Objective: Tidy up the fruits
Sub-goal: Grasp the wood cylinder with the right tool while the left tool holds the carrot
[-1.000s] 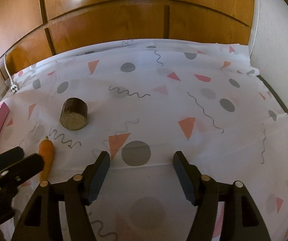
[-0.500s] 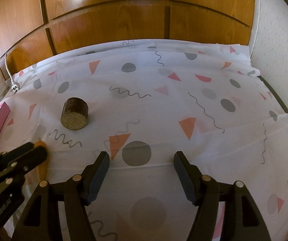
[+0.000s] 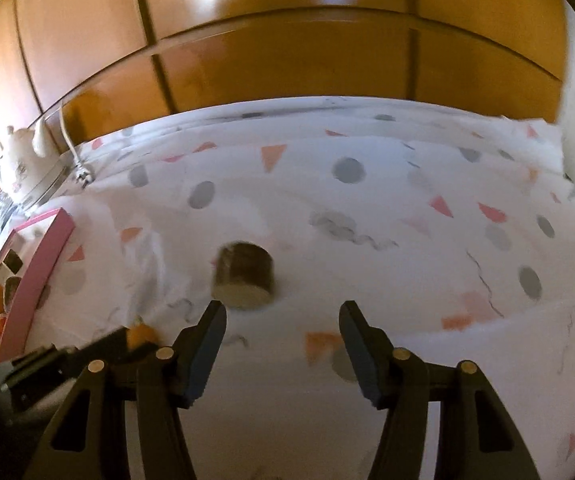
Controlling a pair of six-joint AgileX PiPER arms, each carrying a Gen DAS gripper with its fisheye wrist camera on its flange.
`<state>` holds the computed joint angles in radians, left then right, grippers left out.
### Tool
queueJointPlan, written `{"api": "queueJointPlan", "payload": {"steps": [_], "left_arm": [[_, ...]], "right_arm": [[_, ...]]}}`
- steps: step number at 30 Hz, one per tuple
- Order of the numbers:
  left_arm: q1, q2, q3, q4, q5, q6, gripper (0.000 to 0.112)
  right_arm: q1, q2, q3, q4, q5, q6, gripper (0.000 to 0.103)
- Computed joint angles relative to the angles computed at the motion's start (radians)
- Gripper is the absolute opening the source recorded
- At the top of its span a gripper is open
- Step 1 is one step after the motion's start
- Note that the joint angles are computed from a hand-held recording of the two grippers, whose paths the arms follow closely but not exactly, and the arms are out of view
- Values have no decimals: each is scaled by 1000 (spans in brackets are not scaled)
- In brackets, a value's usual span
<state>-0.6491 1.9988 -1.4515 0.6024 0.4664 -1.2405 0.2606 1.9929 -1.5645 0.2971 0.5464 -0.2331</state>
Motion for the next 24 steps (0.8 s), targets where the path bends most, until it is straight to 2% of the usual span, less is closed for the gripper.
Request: {"api": "queueJointPlan", "payload": {"steps": [6, 7, 9, 13, 15, 18, 21, 24], "left_arm": [[12, -9, 9, -33, -22, 19, 26], [16, -16, 18, -44, -33, 23, 25], [23, -37, 45, -68, -50, 35, 25], [21, -103, 125, -29, -80, -14, 24], [16, -130, 155, 11, -73, -58, 24], [4, -147, 177, 72, -50, -108, 24], [6, -138, 158, 42, -34, -67, 24], [23, -112, 128, -34, -27, 30, 25]], "right_arm": [[51, 127, -209, -99, 113, 36, 59], [56, 143, -228, -116, 119, 55, 48], [64, 158, -232, -141, 102, 82, 36], [68, 146, -191, -274, 52, 227, 36], [40, 144, -181, -300, 42, 309, 36], [25, 139, -162, -434, 26, 463, 36], [2, 159, -185, -507, 33, 551, 36], [0, 206, -262, -538, 68, 539, 36]]}}
